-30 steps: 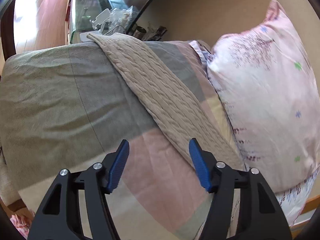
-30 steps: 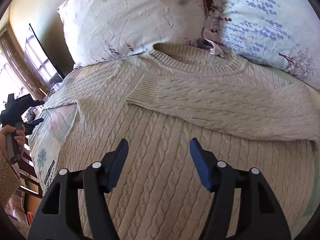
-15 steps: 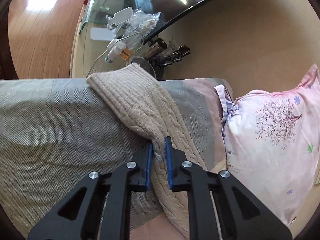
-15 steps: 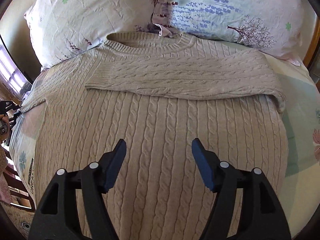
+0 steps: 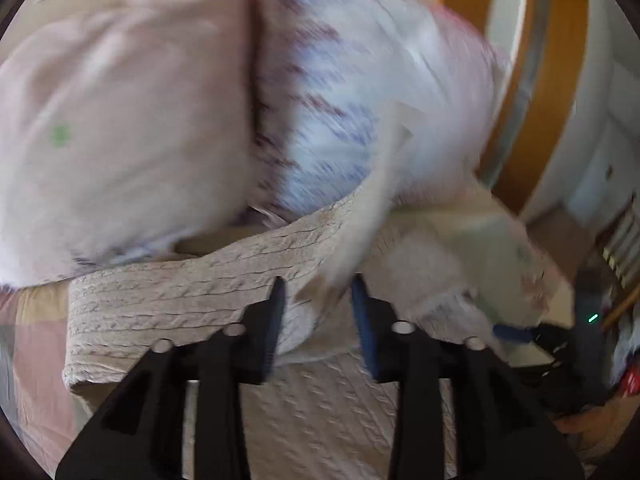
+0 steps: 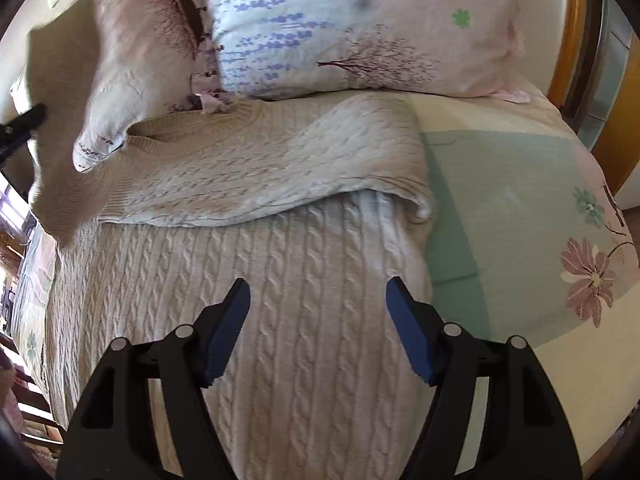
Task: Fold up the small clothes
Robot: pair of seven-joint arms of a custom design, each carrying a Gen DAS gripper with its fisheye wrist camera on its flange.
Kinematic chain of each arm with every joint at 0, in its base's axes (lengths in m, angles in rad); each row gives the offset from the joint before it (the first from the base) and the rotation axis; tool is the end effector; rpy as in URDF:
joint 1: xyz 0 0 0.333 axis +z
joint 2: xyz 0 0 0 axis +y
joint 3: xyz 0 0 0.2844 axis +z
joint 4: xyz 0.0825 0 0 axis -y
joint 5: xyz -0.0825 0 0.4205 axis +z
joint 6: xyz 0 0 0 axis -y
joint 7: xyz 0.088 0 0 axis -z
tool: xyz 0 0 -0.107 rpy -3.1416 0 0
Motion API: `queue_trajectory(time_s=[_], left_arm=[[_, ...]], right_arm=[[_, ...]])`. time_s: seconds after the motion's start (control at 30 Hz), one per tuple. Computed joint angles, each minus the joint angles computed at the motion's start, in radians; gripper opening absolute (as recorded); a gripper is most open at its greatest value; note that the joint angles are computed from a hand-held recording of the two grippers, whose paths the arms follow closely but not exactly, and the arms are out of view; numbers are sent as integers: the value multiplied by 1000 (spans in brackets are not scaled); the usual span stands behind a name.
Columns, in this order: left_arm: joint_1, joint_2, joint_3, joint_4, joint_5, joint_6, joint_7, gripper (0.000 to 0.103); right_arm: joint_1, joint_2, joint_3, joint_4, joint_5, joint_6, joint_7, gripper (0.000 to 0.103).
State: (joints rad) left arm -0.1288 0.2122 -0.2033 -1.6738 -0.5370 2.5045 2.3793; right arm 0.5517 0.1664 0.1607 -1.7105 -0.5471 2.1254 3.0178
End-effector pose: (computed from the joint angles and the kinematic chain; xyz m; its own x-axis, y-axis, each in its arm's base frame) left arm 0.6650 -0.2144 0.5073 -0.7167 -0.6967 0.0303 -0.5165 0.5011 -0.6944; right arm 0.5238 0.4148 0.4766 -0.4530 -0.8831 -0.1220 -0.7449 0.4502 -0.4924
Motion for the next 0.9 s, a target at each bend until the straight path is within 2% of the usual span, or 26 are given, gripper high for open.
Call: queue_trajectory(time_s=[0.03,0.07,0.1,0.13,0.17,0.23,0.3,0.33,0.4,0.43,0.5,0.57,0.6,0.67,0.73,0.77,0.8,0.83,0.9], left_arm=[[-56,21,13,-15,145,44,-87,51],[-91,37,31,-20,224,55,-148,51],[-90,37,37,-25,234,30,-187,51],[-55,20,22,-35,174,-10,-184,51],[-11,-15,11,-70,71,-25,-132,53],[41,-88,33,-152,-16,2,-92,75],[77,-143,75,-224,7,38,-130,75],[95,-149,97,-235,58,32,-185,75],[142,-155,137,-246,119,-39,-276,74],[169,-156,152,-250,115,-90,-291,71],[205,-166,168,-274,139,-149,-332,64],[235,-185,176,-304,115,-209,-339,56],[248,-195,179,-319,69,-241,-324,51],[268,-241,184,-376,-20,-269,-279,48],[282,-268,195,-404,-103,-350,-242,34],[288,-274,200,-411,-129,-397,-239,31],[292,-280,201,-419,-132,-432,-246,27],[293,-299,200,-440,-138,-436,-242,27],[295,-308,198,-447,-134,-471,-253,23]], right_arm=[[-6,-36,-2,-48,19,16,24,70],[-11,-74,-2,-98,30,40,52,70],[-16,-110,0,-142,37,60,76,70],[-21,-149,4,-192,44,89,99,70],[-28,-192,6,-250,65,139,114,70],[-40,-269,5,-369,143,278,130,67],[-43,-327,6,-469,211,404,154,52],[-42,-348,9,-508,235,454,168,50],[-33,-360,14,-544,273,514,173,43],[-26,-356,15,-548,295,525,161,42],[-26,-357,31,-552,277,532,184,41],[-15,-363,30,-570,303,573,185,39],[-1,-360,23,-582,342,611,166,32],[30,-357,12,-611,414,688,127,25],[83,-339,-8,-625,526,770,50,20],[113,-328,-20,-627,593,800,0,16],[144,-319,-36,-625,666,818,-63,14],[162,-309,-36,-617,709,825,-98,13],[151,-300,-13,-608,705,832,-90,10]])
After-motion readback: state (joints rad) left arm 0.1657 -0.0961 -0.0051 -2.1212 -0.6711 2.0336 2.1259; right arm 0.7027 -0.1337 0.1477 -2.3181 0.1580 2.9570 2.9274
